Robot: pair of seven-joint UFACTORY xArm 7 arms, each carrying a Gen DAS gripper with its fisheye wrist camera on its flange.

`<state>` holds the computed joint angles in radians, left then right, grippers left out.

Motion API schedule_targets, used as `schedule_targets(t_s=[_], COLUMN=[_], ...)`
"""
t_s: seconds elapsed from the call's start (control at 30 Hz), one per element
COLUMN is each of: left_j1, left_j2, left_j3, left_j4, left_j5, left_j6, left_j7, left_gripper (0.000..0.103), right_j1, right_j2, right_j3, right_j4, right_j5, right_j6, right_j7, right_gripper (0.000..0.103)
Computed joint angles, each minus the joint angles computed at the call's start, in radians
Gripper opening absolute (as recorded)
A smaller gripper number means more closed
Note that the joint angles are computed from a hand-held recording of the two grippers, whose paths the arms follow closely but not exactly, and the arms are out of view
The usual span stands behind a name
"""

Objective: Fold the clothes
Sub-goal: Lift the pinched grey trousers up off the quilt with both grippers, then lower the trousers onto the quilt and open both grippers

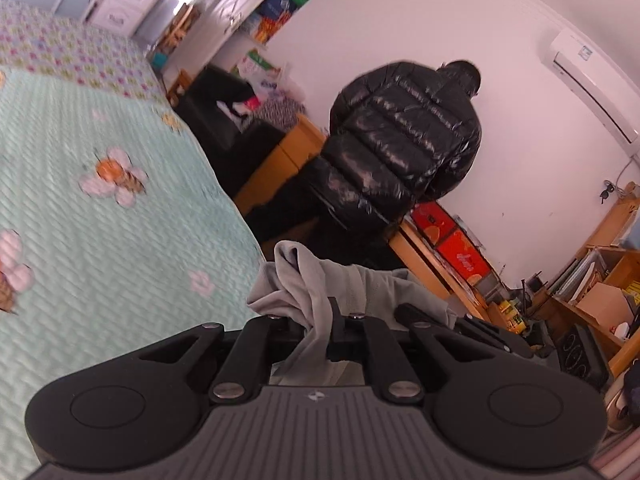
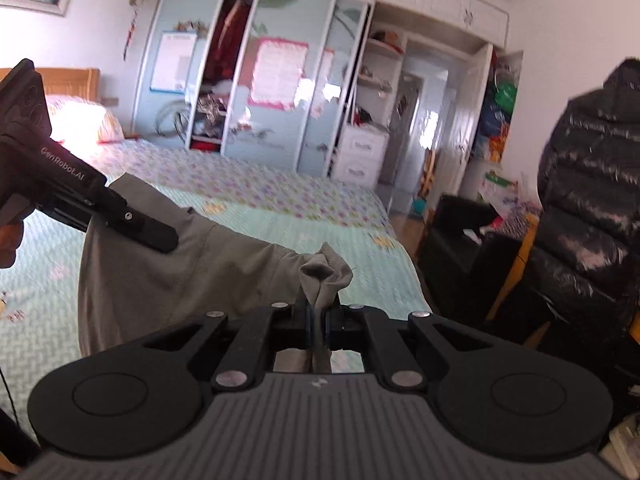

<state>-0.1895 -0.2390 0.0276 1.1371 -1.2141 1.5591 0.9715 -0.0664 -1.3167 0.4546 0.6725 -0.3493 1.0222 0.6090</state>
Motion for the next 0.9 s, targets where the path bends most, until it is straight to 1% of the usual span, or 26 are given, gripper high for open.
schedule_targets(t_s=[0.07,0.17,0.23,0.3,0.37,0.43,0.53,0.6,0.67,0.7,0.73,0.77,0.8,0.83,0.87,0.9], left_j1=[-0.028,-0.073,-0.104,-0.132,-0.153,-0.168,-0.179,-0.177,-0.163,-0.158,-0.15,-0.143,-0.141,-0.145,-0.151,-0.165], left_j2=[0.016,0.077,0.145,0.211,0.269,0.318,0.388,0.432,0.469,0.475,0.478,0.475,0.465,0.447,0.423,0.391], left_j3=[-0.053,-0.12,-0.156,-0.184,-0.205,-0.221,-0.238,-0.246,-0.254,-0.258,-0.262,-0.265,-0.266,-0.265,-0.264,-0.249], left_j4=[-0.018,-0.022,0.004,0.042,0.081,0.111,0.159,0.187,0.213,0.214,0.212,0.207,0.194,0.174,0.149,0.121], left_j5=[0.014,0.054,0.087,0.125,0.174,0.229,0.313,0.353,0.362,0.365,0.359,0.352,0.355,0.367,0.385,0.374], left_j6=[-0.076,-0.244,-0.354,-0.45,-0.525,-0.587,-0.649,-0.665,-0.668,-0.686,-0.701,-0.718,-0.75,-0.8,-0.856,-0.894], left_j7=[-0.034,-0.074,-0.122,-0.159,-0.187,-0.211,-0.244,-0.277,-0.292,-0.297,-0.296,-0.295,-0.299,-0.307,-0.323,-0.323], left_gripper=[0.007,0.007,0.007,0.007,0.007,0.007,0.008,0.009,0.013,0.015,0.021,0.024,0.025,0.025,0.025,0.025], right_j1=[0.012,-0.007,-0.036,-0.078,-0.109,-0.117,-0.115,-0.128,-0.137,-0.18,-0.222,-0.254,-0.286,-0.312,-0.328,-0.321], right_j2=[-0.018,-0.023,-0.011,0.051,0.128,0.208,0.269,0.282,0.25,0.227,0.199,0.151,0.101,0.041,-0.027,-0.09], right_j3=[-0.07,-0.174,-0.254,-0.329,-0.382,-0.446,-0.531,-0.571,-0.633,-0.615,-0.599,-0.596,-0.592,-0.581,-0.566,-0.579], right_j4=[-0.068,-0.189,-0.272,-0.334,-0.367,-0.393,-0.434,-0.459,-0.504,-0.528,-0.553,-0.588,-0.62,-0.647,-0.672,-0.695], right_j5=[-0.009,-0.034,-0.045,-0.041,-0.02,0.023,0.103,0.159,0.243,0.256,0.276,0.302,0.329,0.359,0.397,0.402], right_j6=[-0.013,-0.087,-0.168,-0.275,-0.365,-0.449,-0.558,-0.603,-0.646,-0.658,-0.671,-0.694,-0.71,-0.712,-0.712,-0.716], right_j7=[-0.021,-0.043,-0.057,-0.071,-0.097,-0.129,-0.163,-0.165,-0.158,-0.124,-0.095,-0.073,-0.048,-0.017,-0.005,0.021], right_gripper=[0.005,0.005,0.005,0.005,0.005,0.006,0.013,0.02,0.036,0.038,0.039,0.039,0.039,0.039,0.041,0.041])
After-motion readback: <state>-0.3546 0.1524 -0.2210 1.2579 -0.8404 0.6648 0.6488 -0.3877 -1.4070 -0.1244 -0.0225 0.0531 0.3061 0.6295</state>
